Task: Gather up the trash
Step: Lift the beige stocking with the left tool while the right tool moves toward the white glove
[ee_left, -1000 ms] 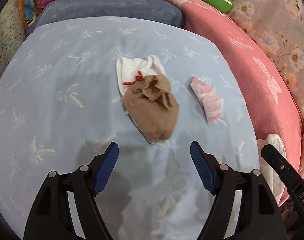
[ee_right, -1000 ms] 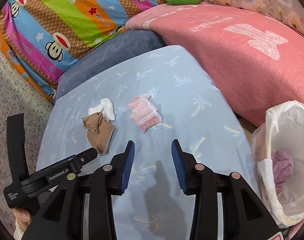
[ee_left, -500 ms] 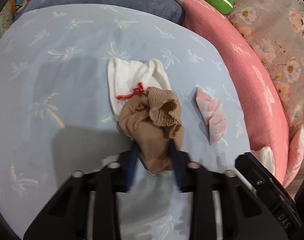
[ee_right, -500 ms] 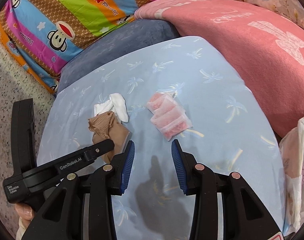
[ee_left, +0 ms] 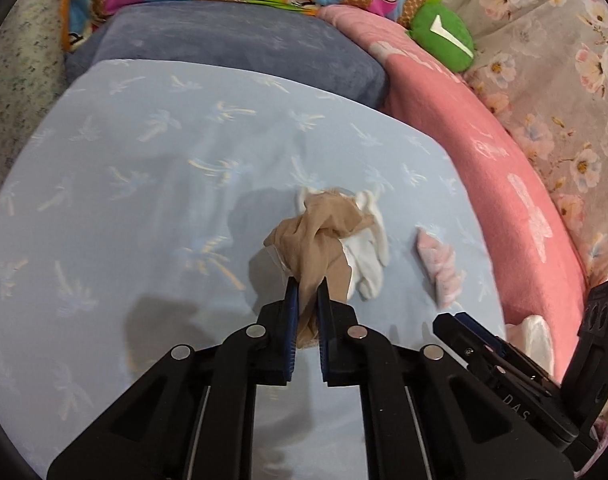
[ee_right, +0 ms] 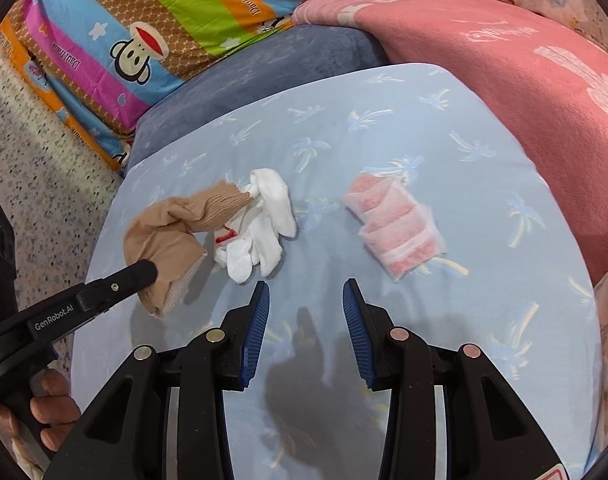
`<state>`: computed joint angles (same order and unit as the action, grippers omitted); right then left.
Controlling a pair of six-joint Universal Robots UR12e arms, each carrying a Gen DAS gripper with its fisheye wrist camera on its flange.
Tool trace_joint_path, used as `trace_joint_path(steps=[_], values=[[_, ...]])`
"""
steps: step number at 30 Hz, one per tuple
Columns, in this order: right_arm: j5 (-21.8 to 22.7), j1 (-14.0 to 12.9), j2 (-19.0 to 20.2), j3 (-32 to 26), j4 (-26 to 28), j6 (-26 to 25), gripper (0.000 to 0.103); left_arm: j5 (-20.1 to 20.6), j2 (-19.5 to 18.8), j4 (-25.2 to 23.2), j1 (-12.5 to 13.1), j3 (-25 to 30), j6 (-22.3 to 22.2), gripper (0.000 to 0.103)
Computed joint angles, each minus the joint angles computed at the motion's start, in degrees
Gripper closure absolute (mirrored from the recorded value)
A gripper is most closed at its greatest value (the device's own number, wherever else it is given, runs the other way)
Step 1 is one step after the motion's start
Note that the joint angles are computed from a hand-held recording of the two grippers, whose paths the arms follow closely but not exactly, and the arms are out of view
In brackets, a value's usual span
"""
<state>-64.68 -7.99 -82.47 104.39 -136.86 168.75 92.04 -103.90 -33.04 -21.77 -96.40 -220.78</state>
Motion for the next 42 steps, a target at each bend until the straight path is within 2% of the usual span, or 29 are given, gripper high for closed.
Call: trace_joint_path(steps=[3,8,12,17,20,29,32,36,42], values=[[0.03,0.90,0.65,-0.66,0.57,-0.27,0.065,2.79,0.28,-2.33,-0.08,-0.04,-0.28,0.094],[0.21,1.80,1.16,-1.28,0.86,-0.22,0.065,1.48,1.90,0.61,1.08,-2.10,-1.33,0.094],[0.22,2.33,1.27,-1.42,0.85,-0.20,0.065,4.25,2.61,0.63,1.09,-2.30,-1.24,0.094],[0.05,1.99,1.16,-1.31,-0.07,1.02,0.065,4.62,3.25,0.67,1.52,-3.26,-1.92,0.094],[-0.72,1.21,0.92,-1.10,-1.12,1.88,0.065,3.68,3.38,0.20,1.75,-3.81,-2.56,0.094],[-3.27,-2.08,0.62,-0.54,-2.96,6.11,0.065,0.04,2.25,-0.30,1.01,-3.08,-0.80,0.094],[-3.02,-2.28,0.46,-0.23,-2.74,6.40,0.065,-1.57,1.64,-0.01,0.55,-2.55,0.15,0.094],[-1.83,-1.56,0.28,-0.15,-2.02,5.10,0.065,-2.32,0.76,-0.46,-0.24,-1.57,0.86,0.094],[-0.75,1.08,1.36,-1.10,-0.72,2.14,0.065,-2.29,0.44,-1.90,-0.28,-1.37,0.60,0.094]])
